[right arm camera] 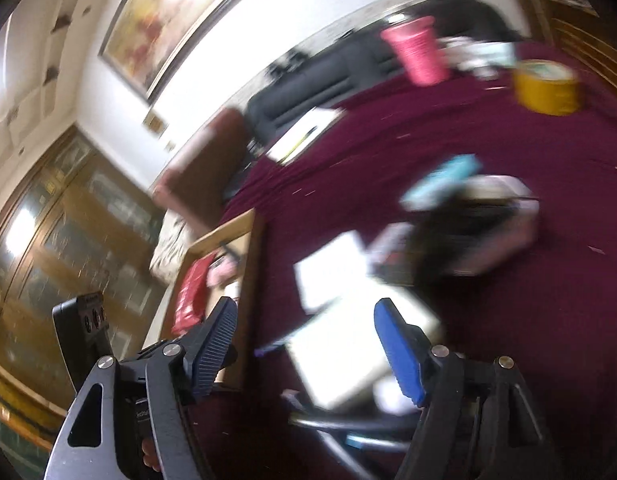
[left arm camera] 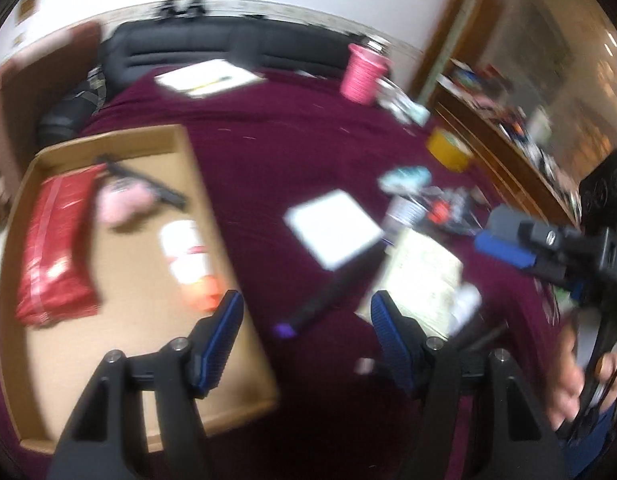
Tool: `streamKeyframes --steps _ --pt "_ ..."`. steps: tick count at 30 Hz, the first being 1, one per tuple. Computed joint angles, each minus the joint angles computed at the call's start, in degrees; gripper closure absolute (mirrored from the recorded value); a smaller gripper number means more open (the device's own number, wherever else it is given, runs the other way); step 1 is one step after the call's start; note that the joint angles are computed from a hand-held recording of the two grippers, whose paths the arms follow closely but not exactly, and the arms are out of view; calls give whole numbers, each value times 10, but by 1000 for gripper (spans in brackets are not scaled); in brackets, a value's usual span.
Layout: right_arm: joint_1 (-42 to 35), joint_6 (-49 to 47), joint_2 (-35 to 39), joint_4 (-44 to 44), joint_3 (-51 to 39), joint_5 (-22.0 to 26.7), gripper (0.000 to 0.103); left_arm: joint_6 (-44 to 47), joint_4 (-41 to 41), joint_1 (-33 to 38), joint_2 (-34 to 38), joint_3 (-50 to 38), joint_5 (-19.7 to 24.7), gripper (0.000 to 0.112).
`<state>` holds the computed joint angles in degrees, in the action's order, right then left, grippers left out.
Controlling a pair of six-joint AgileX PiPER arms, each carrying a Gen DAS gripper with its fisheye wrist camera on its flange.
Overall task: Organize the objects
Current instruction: 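Move both grippers back over the pile of items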
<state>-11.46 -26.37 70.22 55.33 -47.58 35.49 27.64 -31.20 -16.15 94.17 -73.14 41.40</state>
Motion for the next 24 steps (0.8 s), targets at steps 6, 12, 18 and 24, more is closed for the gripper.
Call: streamKeyframes --steps 6,12,18,24 --pt "-166 -120 -36 85 64 95 24 -20 85 -106 43 -52 12 32" --pt "-220 -172 -24 115 80 134 24 -122 231 -170 86 -93 -4 25" --pt "-241 -197 -11 126 87 152 24 -133 234 -194 124 -146 21 25" --pt "-234 -174 -14 119 87 147 23 -154 251 -214 125 -116 -23 33"
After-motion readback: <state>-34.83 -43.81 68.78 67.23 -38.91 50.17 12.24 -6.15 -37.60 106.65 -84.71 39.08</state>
